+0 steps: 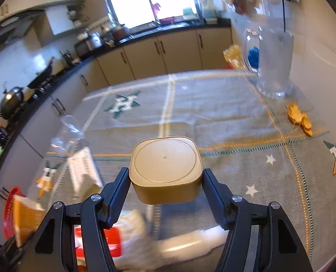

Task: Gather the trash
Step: 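Grasp the orange box with the left tool while the right tool grasps the tan container, then carry the orange box and tan container over to the red basket with both tools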

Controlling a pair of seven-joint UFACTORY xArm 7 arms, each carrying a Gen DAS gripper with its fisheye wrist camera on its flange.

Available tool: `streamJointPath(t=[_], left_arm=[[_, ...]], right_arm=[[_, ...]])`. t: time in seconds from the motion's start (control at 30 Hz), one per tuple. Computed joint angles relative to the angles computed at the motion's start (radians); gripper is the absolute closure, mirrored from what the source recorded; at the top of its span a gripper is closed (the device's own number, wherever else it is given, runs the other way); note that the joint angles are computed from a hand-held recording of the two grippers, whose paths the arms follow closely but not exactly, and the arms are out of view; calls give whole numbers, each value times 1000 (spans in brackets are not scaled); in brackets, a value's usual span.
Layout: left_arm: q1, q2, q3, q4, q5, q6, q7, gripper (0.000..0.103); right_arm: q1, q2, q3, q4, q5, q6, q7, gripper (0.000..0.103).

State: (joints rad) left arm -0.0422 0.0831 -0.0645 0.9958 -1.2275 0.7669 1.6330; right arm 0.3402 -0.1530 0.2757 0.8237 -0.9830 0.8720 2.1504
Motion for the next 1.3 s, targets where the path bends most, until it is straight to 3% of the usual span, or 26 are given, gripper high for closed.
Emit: streamJointPath(t=[0.23, 0.4, 0.73, 1.3], left_arm=[[-1, 0, -1, -2, -6, -10, -1, 80], [-1, -2, 0, -4, -11, -14, -1, 80], [1, 3, 0, 2, 0, -15, -16, 80], [4, 4, -2, 1, -10, -16, -7, 80]], right_arm=[[47, 74, 27, 102, -115, -4, 14, 34], [98, 142, 1, 165, -166, -28, -10, 34], [151, 176, -39, 190, -228, -41, 6, 34], [175, 183, -37, 206, -261, -17, 8, 35]])
